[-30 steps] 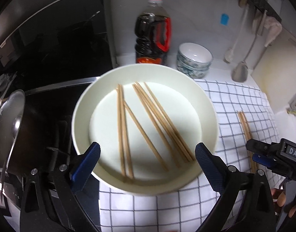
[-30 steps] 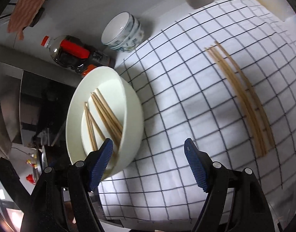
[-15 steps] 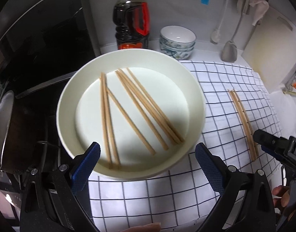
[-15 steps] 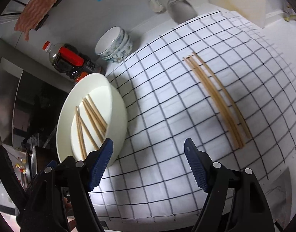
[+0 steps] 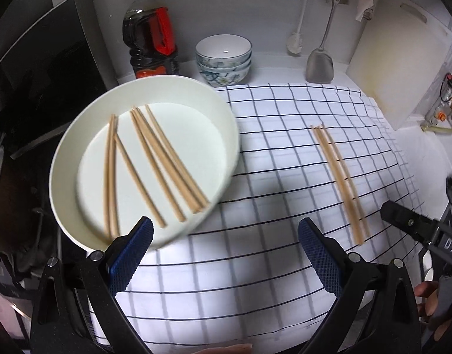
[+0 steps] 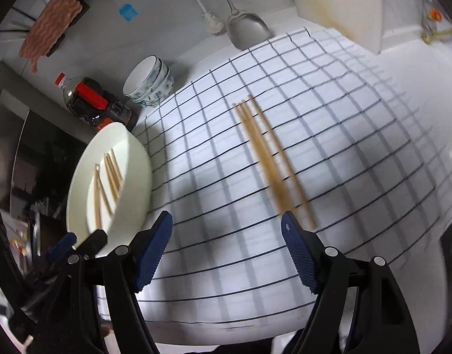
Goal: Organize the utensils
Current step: 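Withdraw both tools from the basin toward the remaining chopsticks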
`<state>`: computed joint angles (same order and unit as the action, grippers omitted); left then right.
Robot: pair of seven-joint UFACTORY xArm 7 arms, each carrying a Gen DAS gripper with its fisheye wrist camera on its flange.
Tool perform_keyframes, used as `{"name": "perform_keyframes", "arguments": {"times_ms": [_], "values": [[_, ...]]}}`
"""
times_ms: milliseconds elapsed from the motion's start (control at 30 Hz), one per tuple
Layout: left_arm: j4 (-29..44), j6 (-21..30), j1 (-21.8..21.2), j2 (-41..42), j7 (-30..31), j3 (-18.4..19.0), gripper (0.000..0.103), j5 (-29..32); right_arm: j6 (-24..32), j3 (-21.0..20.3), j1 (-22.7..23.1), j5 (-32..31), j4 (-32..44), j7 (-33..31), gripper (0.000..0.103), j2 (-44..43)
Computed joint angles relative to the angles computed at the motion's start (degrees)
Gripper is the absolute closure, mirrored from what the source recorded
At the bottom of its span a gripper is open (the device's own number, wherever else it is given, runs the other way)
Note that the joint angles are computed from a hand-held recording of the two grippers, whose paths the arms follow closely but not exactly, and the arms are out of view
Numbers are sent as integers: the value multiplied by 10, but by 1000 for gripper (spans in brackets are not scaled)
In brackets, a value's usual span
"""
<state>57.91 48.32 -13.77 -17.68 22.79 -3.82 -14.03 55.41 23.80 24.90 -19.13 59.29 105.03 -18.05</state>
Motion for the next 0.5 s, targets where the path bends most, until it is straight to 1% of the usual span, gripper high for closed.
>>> {"name": "perform_keyframes", "arguments": {"times_ms": [67,167,267,333,400,500], "values": [[-14,-7,-1,-11,-42,-19,6,11,14,-17,9,12,-30,-55,30,-32],[-42,-28,-9,-32,-108,-44,6,31,2,-31,13,35,-81,-125,30,-75],[-64,-46,-8,-47,-195,-77,6,85,-12,-39,10,49,-137,-187,30,-123],[-74,-52,-8,-54,-245,-91,6,115,-18,-36,1,52,-160,-215,30,-144],[-84,-59,-15,-59,-274,-92,6,129,-17,-31,-9,53,-174,-239,30,-158],[-90,-56,-24,-60,-307,-97,6,150,-26,-24,-22,51,-188,-273,30,-167]]}}
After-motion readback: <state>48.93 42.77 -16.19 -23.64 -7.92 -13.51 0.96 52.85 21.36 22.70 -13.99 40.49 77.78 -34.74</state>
